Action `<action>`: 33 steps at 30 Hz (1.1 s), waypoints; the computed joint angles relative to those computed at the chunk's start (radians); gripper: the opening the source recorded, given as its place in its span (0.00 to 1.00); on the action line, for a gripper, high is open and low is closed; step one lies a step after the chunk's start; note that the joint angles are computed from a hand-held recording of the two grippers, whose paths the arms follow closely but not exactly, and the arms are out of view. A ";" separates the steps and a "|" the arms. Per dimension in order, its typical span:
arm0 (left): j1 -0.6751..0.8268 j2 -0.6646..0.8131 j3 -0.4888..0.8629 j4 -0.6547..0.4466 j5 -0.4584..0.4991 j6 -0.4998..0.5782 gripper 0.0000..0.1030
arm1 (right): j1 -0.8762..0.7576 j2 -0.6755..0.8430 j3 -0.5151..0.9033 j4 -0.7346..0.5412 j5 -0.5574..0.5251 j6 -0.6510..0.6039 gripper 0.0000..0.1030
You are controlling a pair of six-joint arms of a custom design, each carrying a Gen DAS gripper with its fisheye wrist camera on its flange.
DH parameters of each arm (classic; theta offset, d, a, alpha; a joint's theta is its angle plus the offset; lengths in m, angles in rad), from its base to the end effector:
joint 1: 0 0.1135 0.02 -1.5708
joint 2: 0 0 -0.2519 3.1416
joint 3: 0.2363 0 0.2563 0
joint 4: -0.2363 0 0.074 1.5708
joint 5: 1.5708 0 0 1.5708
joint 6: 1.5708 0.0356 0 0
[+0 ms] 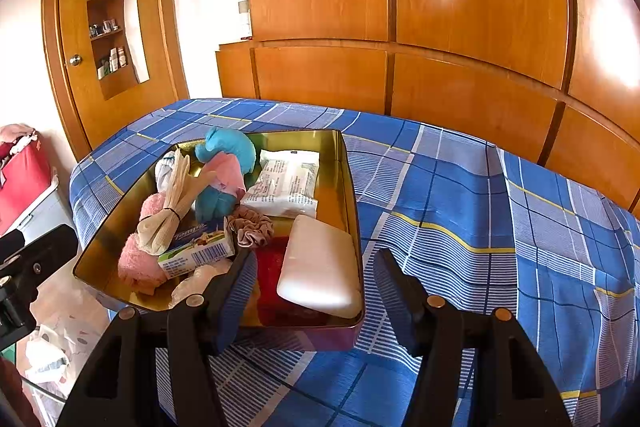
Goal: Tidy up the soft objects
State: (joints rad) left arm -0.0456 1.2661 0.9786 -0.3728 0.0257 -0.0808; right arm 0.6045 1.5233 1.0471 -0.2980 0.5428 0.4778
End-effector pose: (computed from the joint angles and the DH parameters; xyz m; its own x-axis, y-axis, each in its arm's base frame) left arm 0.2866 -0.0140 0.2735 -0.6160 -0.0526 -0.7860 0.0162 0.9967 -0.0795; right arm 0.2834 0.1734 0.2312 -0.5949 0.0676 -0.8010 0.1022 0.9947 0.0081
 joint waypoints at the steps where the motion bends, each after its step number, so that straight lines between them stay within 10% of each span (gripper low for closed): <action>1: 0.000 0.001 0.000 -0.001 0.000 0.000 1.00 | 0.000 0.000 0.000 0.000 0.001 0.000 0.59; 33: 0.012 0.010 0.010 -0.014 0.033 -0.006 1.00 | 0.002 0.002 -0.004 -0.003 -0.003 0.011 0.59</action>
